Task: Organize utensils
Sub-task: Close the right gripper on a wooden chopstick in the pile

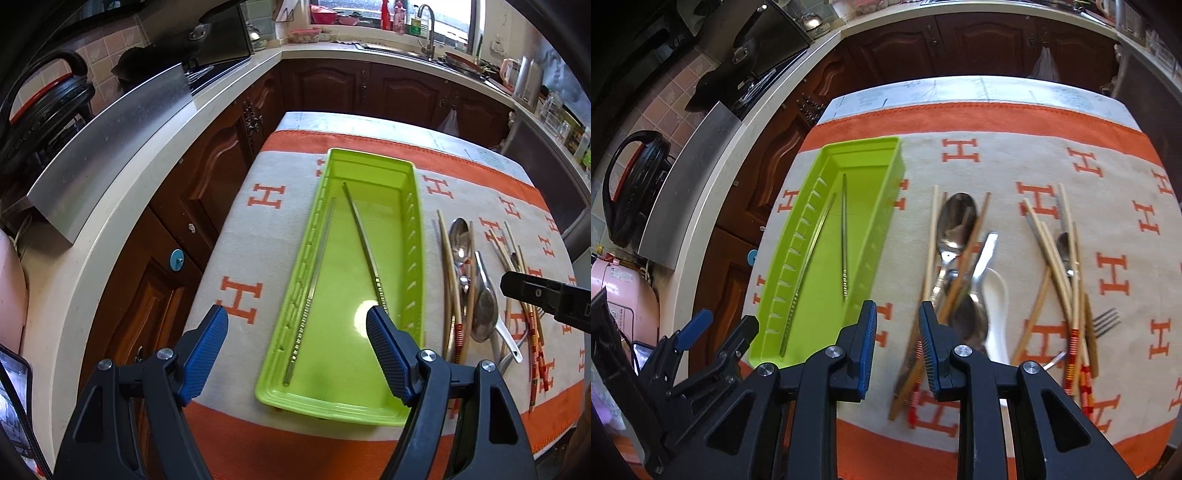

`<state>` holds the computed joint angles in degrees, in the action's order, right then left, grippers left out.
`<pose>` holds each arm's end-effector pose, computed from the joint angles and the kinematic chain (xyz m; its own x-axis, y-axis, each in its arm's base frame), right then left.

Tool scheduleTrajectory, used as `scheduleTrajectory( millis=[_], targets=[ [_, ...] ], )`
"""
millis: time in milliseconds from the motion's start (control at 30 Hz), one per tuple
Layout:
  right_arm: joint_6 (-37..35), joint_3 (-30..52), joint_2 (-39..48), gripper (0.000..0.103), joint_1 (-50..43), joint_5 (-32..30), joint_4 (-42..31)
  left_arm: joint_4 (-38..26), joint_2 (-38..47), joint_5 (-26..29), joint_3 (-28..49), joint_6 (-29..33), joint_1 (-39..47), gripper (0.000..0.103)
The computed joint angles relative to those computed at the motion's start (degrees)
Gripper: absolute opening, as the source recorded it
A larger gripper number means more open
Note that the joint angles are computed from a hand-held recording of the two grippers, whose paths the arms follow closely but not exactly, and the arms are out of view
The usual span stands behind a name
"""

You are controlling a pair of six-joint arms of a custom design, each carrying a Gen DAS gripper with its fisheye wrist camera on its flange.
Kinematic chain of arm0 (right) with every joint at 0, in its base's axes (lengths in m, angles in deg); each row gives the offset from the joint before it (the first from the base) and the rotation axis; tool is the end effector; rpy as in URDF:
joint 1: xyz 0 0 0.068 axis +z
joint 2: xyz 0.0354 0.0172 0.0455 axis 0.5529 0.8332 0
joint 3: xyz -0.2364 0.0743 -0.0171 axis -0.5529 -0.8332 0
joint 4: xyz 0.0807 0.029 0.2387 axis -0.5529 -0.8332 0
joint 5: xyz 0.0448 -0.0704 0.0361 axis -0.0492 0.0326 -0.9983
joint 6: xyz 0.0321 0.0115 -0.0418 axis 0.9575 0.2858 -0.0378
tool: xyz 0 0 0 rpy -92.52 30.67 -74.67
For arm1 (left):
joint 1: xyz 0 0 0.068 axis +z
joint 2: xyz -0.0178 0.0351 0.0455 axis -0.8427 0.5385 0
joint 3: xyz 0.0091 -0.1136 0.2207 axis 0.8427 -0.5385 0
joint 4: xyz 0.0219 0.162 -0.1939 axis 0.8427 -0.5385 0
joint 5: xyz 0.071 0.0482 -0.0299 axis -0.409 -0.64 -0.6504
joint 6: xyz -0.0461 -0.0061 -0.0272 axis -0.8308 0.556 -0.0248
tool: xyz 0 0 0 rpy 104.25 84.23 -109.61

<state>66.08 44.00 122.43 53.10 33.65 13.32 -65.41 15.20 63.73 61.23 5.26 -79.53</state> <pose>0.3896 0.1489 0.2207 -0.9050 -0.2470 -0.3464 -0.3537 0.8893 0.2900 0.2568 -0.0885 0.2232 -0.8029 -0.2865 -0.5228 -0.3786 0.9224 0.0759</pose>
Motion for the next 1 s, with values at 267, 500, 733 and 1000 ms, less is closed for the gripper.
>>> scheduleTrajectory(
  millis=[267, 500, 733, 1000],
  targets=[
    [-3.46, -9.64, -7.78, 0.029, -7.50, -0.58, 1.95, -1.28, 3.78, 0.14, 4.50, -1.86, -4.97, 0.076],
    [-5.91, -11.03, -8.72, 0.029, -11.85, -1.31, 1.16, -2.08, 8.31, 1.06, 9.49, -2.16, -8.22, 0.076],
    [-8.72, -10.98, -10.10, 0.029, -13.79, 0.01, 1.04, -3.65, 12.20, 0.86, 14.83, -1.60, -10.80, 0.076],
    [-9.71, -7.12, -9.14, 0.029, -16.48, -0.45, -1.31, -5.45, 16.39, -0.44, 22.29, 0.24, -12.52, 0.077]
  ],
)
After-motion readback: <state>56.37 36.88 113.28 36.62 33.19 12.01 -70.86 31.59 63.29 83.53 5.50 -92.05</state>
